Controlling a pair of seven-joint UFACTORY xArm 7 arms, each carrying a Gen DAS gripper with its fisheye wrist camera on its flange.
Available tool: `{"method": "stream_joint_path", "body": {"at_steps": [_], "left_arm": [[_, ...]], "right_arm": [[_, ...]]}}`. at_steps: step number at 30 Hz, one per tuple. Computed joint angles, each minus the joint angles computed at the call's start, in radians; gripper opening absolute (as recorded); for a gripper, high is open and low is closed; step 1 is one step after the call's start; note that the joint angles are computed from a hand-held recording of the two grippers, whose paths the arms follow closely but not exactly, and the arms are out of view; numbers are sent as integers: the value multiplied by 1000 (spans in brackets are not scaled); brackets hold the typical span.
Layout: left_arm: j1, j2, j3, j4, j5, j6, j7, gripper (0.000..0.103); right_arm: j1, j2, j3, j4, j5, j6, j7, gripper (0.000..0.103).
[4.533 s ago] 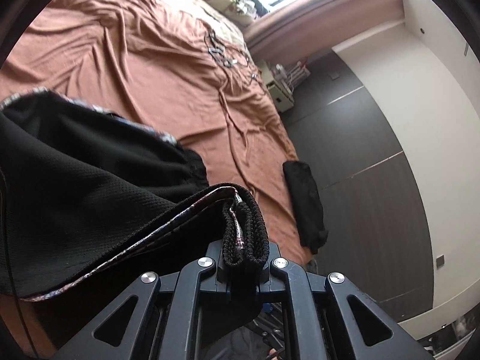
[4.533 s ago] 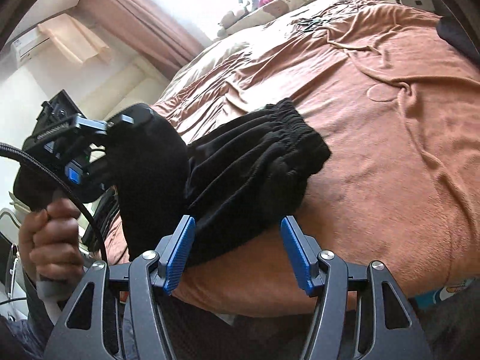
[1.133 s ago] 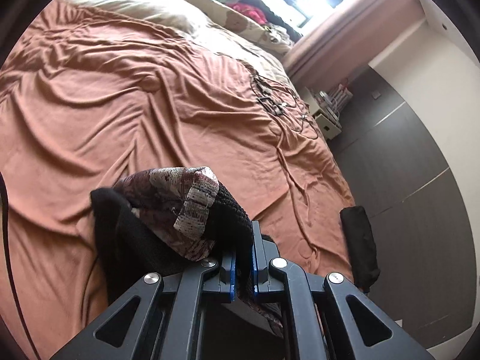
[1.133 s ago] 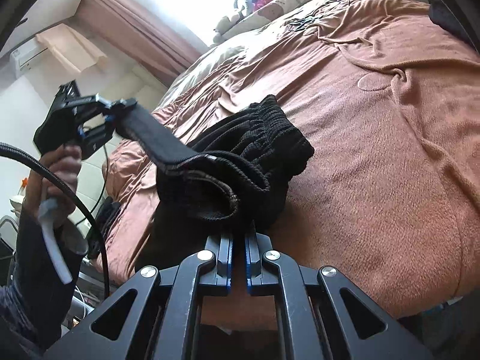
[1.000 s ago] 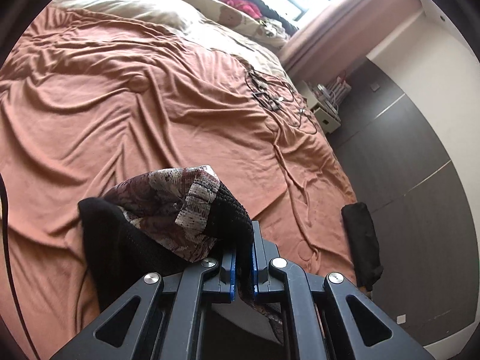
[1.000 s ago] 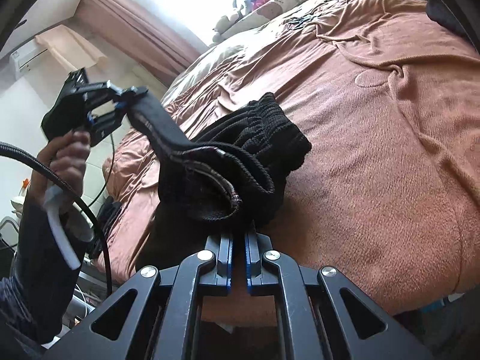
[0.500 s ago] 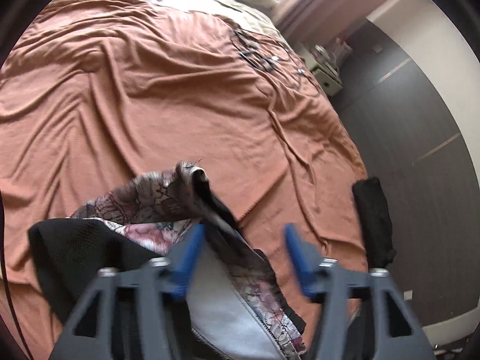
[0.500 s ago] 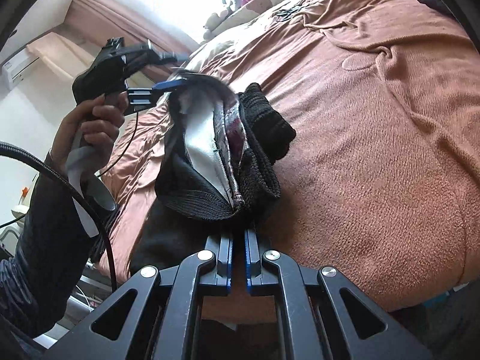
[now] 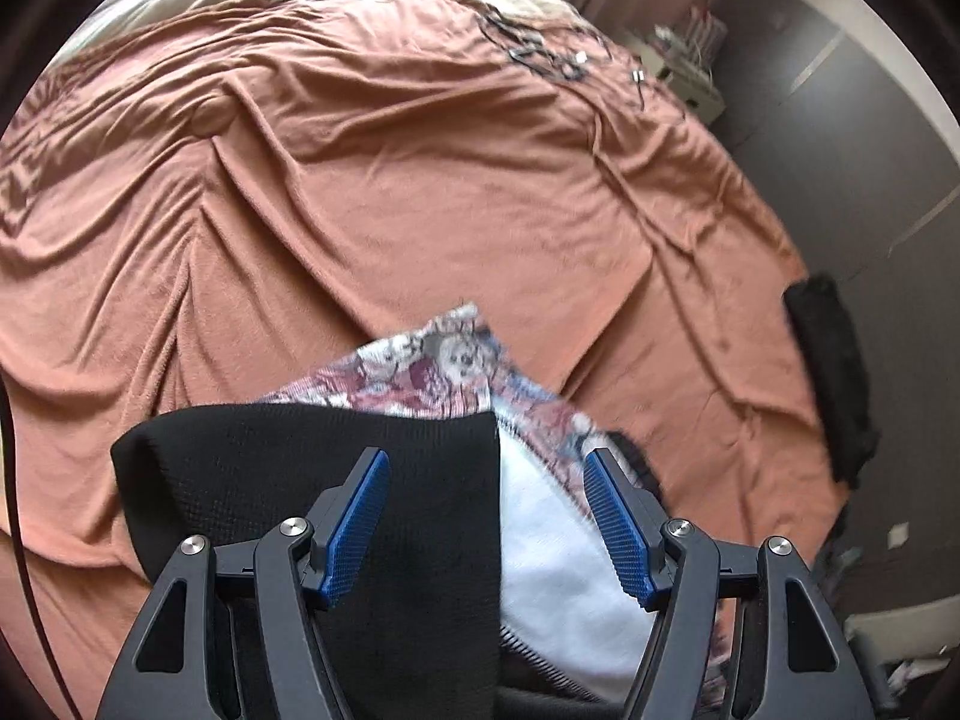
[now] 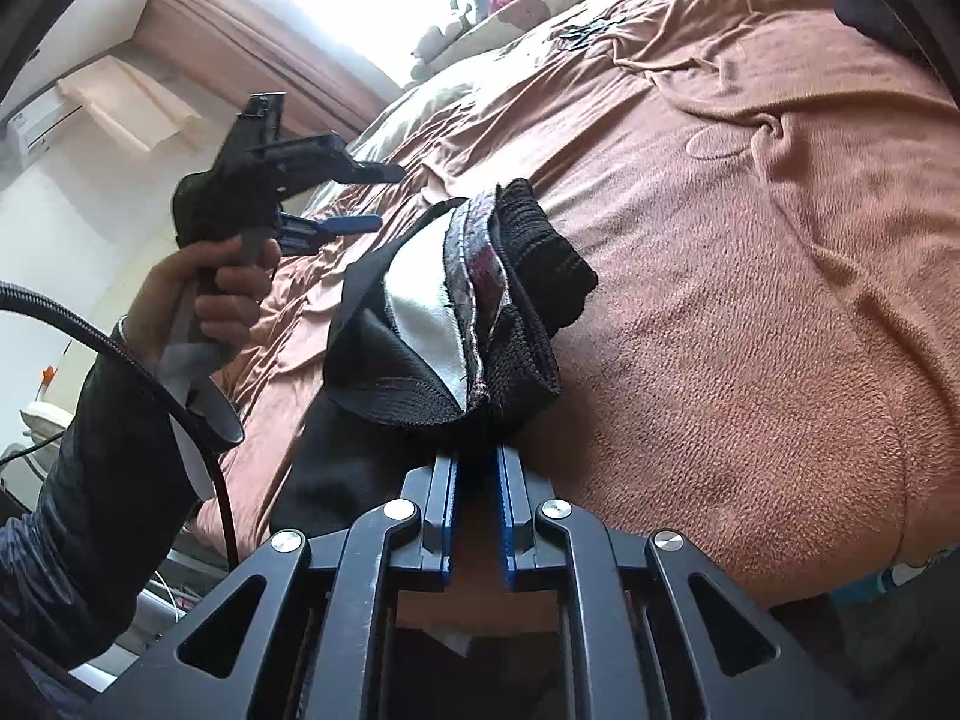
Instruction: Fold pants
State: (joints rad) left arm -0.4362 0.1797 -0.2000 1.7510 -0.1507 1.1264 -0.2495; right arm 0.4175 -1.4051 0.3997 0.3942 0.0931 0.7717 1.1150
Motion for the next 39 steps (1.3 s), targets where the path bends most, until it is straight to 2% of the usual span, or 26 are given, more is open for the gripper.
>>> {"method": "stream_joint_path", "body": {"at_steps": [2, 4, 10, 13, 18, 22, 24, 27, 29, 30, 39], "left_arm": [[-9, 10, -2, 5, 22, 26, 5, 69], [-18, 6, -2, -9, 48, 33, 1, 69], [-37, 3, 6, -28, 136, 52, -38, 67], [-42, 4, 6, -27, 167, 58, -41, 60], [-42, 8, 6, -23, 175, 57, -44, 40], [-42, 8, 5, -18, 168, 51, -43, 25], [-40, 3, 5, -20, 164, 44, -41, 12], [-32, -1, 7, -14, 146, 38, -38, 7], [-22, -2, 7, -8, 121, 29, -31, 6], [-17, -1, 8, -1, 108, 25, -27, 5], [-4, 99, 19, 176, 65, 45, -43, 5]], "right_arm": [[3, -7, 3, 4, -4, 7, -2, 14], [2, -10, 9, 11, -9, 9, -5, 27], [-9, -17, 25, 30, -26, 42, -15, 28], [-23, -8, 39, 57, -40, 87, -22, 28], [-30, -25, 54, 92, -50, 142, -33, 28], [-21, 4, 41, 85, -36, 124, -65, 28], [-15, 20, 32, 68, -28, 99, -75, 28], [-15, 41, 19, 47, -27, 58, -86, 28], [-20, 47, 16, 41, -36, 43, -94, 19], [-24, 47, 18, 39, -43, 36, -97, 5], [-24, -11, 12, 14, -42, 6, -77, 2]]}}
